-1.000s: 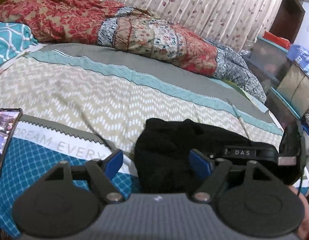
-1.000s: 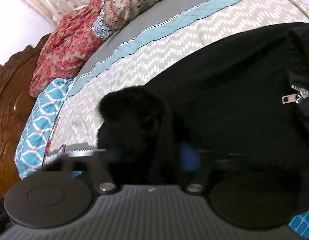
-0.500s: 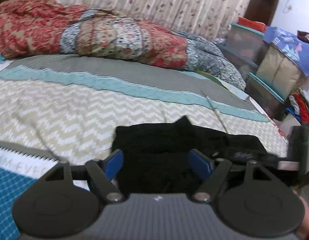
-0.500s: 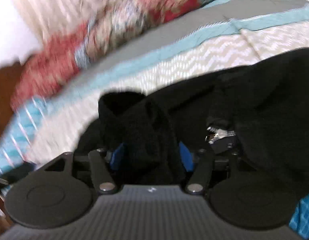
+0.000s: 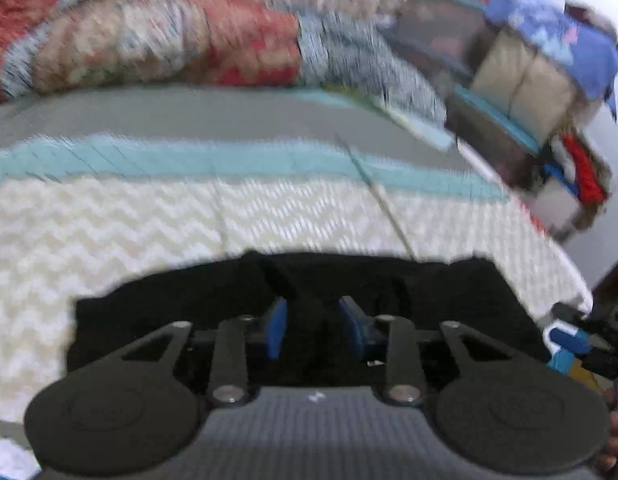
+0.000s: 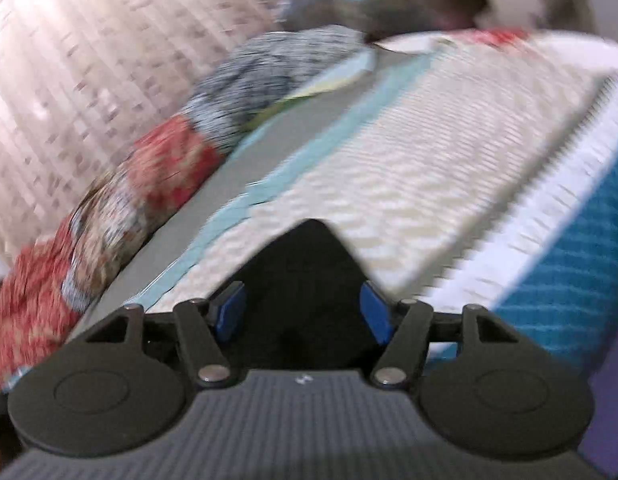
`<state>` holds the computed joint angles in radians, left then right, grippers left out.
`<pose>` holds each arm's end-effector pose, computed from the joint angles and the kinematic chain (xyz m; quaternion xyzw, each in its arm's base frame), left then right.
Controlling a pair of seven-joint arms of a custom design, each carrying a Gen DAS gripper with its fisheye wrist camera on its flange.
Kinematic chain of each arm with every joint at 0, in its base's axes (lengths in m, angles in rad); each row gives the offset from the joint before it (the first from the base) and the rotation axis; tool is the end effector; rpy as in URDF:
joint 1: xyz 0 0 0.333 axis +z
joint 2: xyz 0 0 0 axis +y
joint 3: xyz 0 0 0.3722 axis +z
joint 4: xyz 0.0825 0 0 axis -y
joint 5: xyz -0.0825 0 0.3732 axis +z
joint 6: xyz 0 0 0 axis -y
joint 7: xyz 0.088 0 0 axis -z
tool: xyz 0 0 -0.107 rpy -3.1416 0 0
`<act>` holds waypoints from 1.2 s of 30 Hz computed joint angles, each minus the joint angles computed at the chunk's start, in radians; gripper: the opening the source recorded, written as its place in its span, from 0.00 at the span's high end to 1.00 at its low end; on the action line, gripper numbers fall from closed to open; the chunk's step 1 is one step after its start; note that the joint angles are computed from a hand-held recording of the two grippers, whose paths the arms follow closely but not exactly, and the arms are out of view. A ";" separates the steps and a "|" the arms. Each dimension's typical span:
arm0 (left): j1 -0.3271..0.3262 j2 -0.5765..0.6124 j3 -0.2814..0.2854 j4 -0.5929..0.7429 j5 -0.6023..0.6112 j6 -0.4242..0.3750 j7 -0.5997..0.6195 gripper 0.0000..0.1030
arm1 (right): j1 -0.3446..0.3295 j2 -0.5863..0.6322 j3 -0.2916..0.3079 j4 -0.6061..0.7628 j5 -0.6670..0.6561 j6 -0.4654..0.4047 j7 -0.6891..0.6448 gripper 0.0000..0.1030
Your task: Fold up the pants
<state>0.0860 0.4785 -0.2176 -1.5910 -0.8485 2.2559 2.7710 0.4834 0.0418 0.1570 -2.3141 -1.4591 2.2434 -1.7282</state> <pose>0.7163 -0.0867 0.4471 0.3466 -0.8507 0.3948 0.0163 0.4294 0.2836 0.3980 -0.1300 0.8583 -0.2906 0.4026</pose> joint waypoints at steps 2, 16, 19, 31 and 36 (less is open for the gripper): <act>-0.045 0.024 0.018 0.005 0.078 0.016 -0.045 0.78 | -0.006 0.004 -0.005 -0.014 0.007 0.011 0.039 0.31; -0.007 -0.089 -0.001 0.030 0.034 -0.126 -0.074 0.29 | -0.021 -0.005 -0.001 -0.008 -0.021 0.082 -0.118 0.78; -0.023 -0.088 0.005 0.095 0.062 -0.237 -0.138 0.14 | 0.011 0.016 0.017 0.070 -0.045 0.003 -0.254 0.78; -0.163 -0.089 0.045 0.128 0.355 -0.272 -0.217 0.84 | 0.142 0.224 -0.021 0.406 -0.042 -0.055 -0.820 0.80; -0.047 -0.042 0.048 0.224 0.229 -0.349 -0.187 0.86 | 0.186 0.275 -0.052 0.490 -0.104 -0.029 -0.863 0.81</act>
